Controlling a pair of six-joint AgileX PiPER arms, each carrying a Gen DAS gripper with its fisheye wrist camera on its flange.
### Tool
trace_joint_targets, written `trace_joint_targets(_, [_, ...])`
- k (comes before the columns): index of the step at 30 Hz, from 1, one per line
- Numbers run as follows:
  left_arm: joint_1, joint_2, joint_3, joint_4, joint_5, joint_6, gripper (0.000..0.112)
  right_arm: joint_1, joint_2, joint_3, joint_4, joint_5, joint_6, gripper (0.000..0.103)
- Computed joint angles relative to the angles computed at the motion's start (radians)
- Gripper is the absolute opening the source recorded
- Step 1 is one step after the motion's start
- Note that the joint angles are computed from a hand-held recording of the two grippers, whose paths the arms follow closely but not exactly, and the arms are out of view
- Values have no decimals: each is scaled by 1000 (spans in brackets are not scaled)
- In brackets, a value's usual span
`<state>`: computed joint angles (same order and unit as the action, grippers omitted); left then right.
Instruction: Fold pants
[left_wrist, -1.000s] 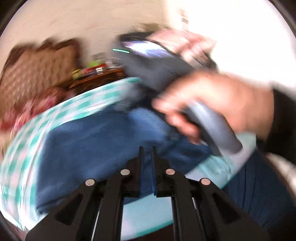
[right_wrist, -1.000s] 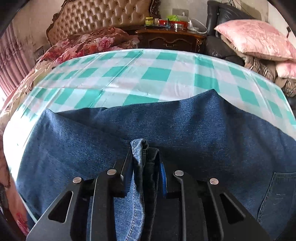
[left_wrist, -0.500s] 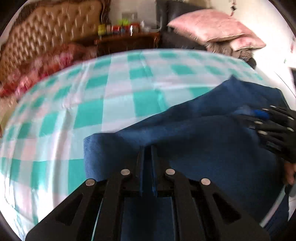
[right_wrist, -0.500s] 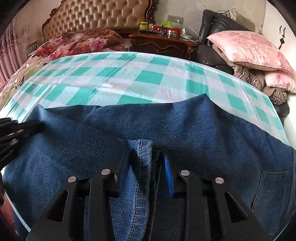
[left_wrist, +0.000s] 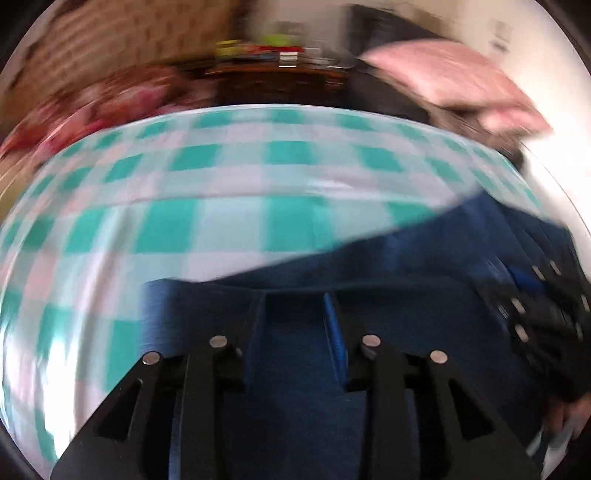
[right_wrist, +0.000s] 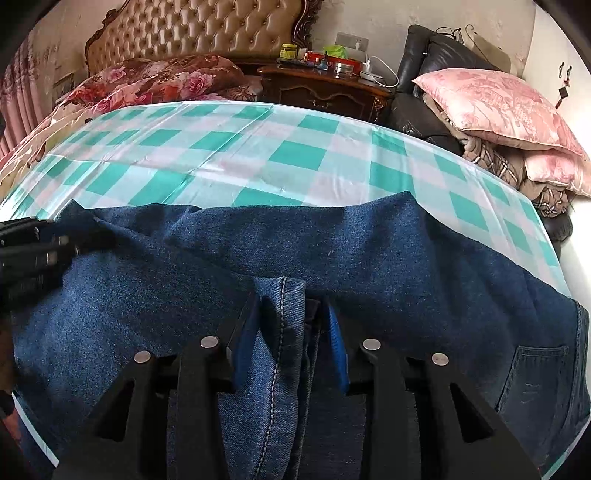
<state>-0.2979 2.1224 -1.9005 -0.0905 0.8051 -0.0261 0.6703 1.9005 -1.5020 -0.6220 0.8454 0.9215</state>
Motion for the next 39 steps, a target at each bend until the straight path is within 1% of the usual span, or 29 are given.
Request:
trace_joint_targets(1, [-2,-10,7,41,-2,-66,36,1,1,-1,-4,2,2,34])
trace_joint_targets(2, [6,-49,54,41,-31,-96,49,2,2,-1,-8,3,4,35])
trace_joint_targets(3, [8,-93,113,54,-71,-124,57,1,2,0,-7,2,5,36])
trace_joint_targets(4, [3,-166,212,98,-138,-190,67,-3,-1,4,-2,-4,3,37])
trace_joint_targets(5, [-2,-223,283,131,-175,-236,76,-6,-4,9,1,-9,3,39])
trace_joint_targets(6, [-14,-290,369,190,-200,-312,79,-8,-6,13,2,-13,5,40])
trace_joint_targets(7, [-23,-328,414,218,-197,-360,82,-11,-7,15,1,-15,5,43])
trace_joint_targets(9, [-36,-397,515,218,-180,-406,84,-11,-5,11,-1,-9,2,44])
trace_joint_targets(10, [-43,-412,550,218,-175,-411,87,-10,-3,9,-1,-5,-1,44])
trace_joint_targets(11, [-62,-434,589,243,-170,-433,88,-9,-1,6,-4,-1,-3,45])
trace_joint_targets(12, [-96,-463,650,308,-185,-471,90,-6,1,2,-8,4,-1,45])
trace_joint_targets(13, [-128,-476,688,406,-197,-541,92,-5,2,1,-12,7,1,46])
trace_joint_targets(14, [-161,-480,714,506,-192,-600,93,-4,2,2,-16,8,4,48])
trace_joint_targets(15, [-195,-466,722,606,-158,-646,95,-1,2,3,-24,15,12,51])
trace_joint_targets(16, [-210,-473,748,672,-165,-697,98,1,3,0,-29,26,17,56])
trace_joint_targets(17, [-211,-482,765,698,-172,-726,100,2,3,-3,-32,38,18,59])
trace_joint_targets(19, [-193,-483,766,674,-171,-703,102,2,-12,0,-21,61,10,61])
trace_joint_targets(20, [-188,-484,763,668,-164,-691,102,7,-23,6,-26,74,19,66])
trace_joint_targets(22, [-174,-482,753,615,-158,-636,102,53,-53,22,-101,153,87,74])
trace_joint_targets(23, [-165,-481,741,576,-148,-602,102,70,-65,33,-128,170,108,77])
trace_joint_targets(25, [-140,-482,743,512,-160,-571,102,124,-116,74,-179,195,167,81])
trace_joint_targets(27, [-140,-492,767,525,-184,-599,102,174,-168,119,-188,162,199,86])
trace_joint_targets(29, [-140,-492,778,542,-201,-621,102,216,-187,149,-174,124,212,86])
trace_joint_targets(31, [-147,-491,779,560,-197,-655,102,243,-179,167,-194,101,249,86])
trace_joint_targets(33, [-143,-490,777,539,-192,-674,102,258,-137,156,-175,106,221,86])
trace_joint_targets(35, [-138,-498,784,520,-195,-683,102,251,-112,150,-129,92,186,86])
trace_joint_targets(37, [-135,-518,815,524,-229,-690,102,237,-97,152,-77,83,170,86])
trace_joint_targets(38, [-134,-526,832,532,-250,-698,102,228,-109,177,-72,51,198,86])
trace_joint_targets(39, [-126,-543,862,528,-294,-694,101,218,-117,190,-57,33,205,86])
